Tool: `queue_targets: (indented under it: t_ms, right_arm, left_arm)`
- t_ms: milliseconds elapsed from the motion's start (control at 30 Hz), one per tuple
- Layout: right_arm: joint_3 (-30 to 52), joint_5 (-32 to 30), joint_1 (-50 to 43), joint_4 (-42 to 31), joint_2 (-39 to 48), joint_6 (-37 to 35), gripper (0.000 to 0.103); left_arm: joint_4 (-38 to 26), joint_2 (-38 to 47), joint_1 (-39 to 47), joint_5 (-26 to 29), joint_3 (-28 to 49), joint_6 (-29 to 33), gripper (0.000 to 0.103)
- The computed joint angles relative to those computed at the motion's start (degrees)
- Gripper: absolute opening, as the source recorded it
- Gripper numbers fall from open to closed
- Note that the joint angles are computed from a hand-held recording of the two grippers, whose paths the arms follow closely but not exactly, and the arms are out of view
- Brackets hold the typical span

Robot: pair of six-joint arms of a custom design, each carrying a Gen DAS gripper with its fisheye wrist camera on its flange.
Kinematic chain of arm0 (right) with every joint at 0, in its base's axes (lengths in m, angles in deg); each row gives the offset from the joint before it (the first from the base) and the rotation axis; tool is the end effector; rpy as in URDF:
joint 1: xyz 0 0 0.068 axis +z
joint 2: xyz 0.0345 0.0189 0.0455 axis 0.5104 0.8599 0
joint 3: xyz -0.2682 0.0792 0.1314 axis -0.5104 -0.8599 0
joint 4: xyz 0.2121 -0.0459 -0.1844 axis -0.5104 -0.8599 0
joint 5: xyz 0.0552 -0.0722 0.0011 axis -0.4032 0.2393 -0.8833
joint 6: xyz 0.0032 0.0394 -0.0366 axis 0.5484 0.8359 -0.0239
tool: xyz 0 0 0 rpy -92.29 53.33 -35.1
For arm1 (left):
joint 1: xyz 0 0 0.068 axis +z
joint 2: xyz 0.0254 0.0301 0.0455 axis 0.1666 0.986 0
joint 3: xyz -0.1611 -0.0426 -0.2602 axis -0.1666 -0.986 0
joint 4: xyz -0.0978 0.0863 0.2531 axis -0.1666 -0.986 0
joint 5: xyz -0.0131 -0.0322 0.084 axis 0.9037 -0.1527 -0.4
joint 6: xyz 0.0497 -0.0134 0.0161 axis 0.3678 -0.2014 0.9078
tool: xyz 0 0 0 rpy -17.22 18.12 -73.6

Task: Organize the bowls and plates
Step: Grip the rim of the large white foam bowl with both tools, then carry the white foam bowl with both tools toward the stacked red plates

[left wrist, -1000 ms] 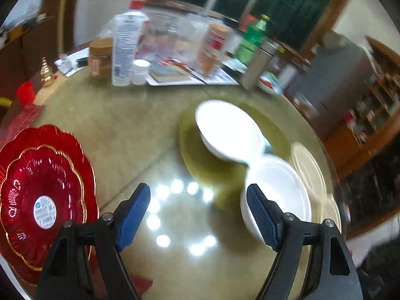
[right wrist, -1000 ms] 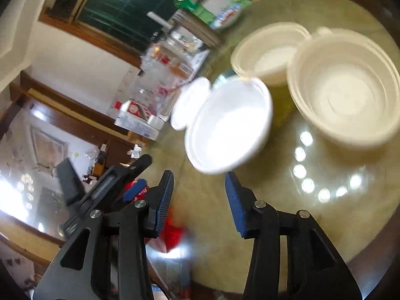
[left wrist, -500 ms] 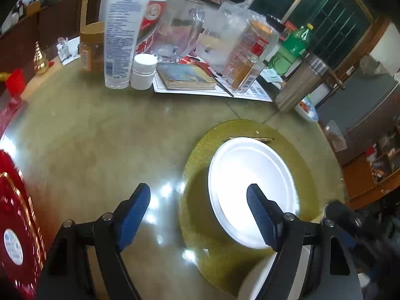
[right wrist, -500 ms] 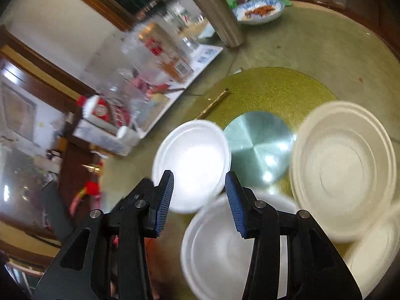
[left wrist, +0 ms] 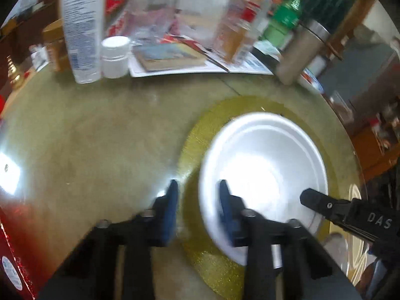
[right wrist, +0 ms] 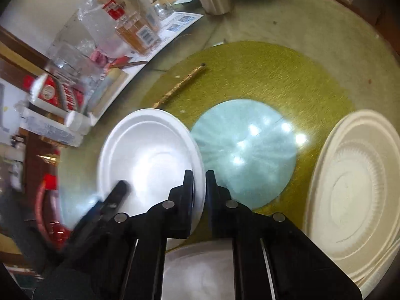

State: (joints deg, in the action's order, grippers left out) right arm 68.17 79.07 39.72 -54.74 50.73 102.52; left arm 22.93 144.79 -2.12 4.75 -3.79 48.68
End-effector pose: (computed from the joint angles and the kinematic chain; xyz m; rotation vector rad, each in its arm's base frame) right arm 0.2437 0.0437 0.1931 0.6504 2.6932 0.4201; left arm 0.2688 -0.0638 0.1620 0.0983 2.6252 -0.4269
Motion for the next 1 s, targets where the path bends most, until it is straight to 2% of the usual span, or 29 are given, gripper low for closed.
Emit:
queue_targets:
  t_ms: [167, 300, 533, 667, 867, 1000]
  right_arm:
    - [0.65, 4.00, 5.05, -2.01, -3.67, 3.84, 0.008]
    - [0.90, 6.63, 8.34, -5.05, -10.39, 6.30, 0.008]
    - [2.79, 15.02, 19.84, -11.50, -19.98, 13.25, 0.008]
    - [1.25, 21.15, 29.46, -13.62, -24.66, 20.73, 0.008]
    - [-2.31, 31.65, 46.76, -16.72, -28.72, 35.70, 0.008]
    - [-5.44, 39.27, 60.18, -19.62, -30.76, 49.84, 0.008]
  left_arm:
    - [-1.14, -5.46, 0.28, -0.64, -1.05, 0.68, 0.013]
    - [-4.09, -14.42, -0.01, -2.34, -2.30, 1.79, 0.012]
    - [-12.64, -27.51, 2.62, -1.41, -2.46, 4.55, 0.012]
    - [-17.00, -34.00, 4.14, -1.34, -4.15, 7.07, 0.013]
    - [-23.26, -42.36, 6.41, -0.61, -7.84, 12.83, 0.014]
    - [-28.94, -50.11, 7.55, -0.27, -10.22, 16.96, 0.014]
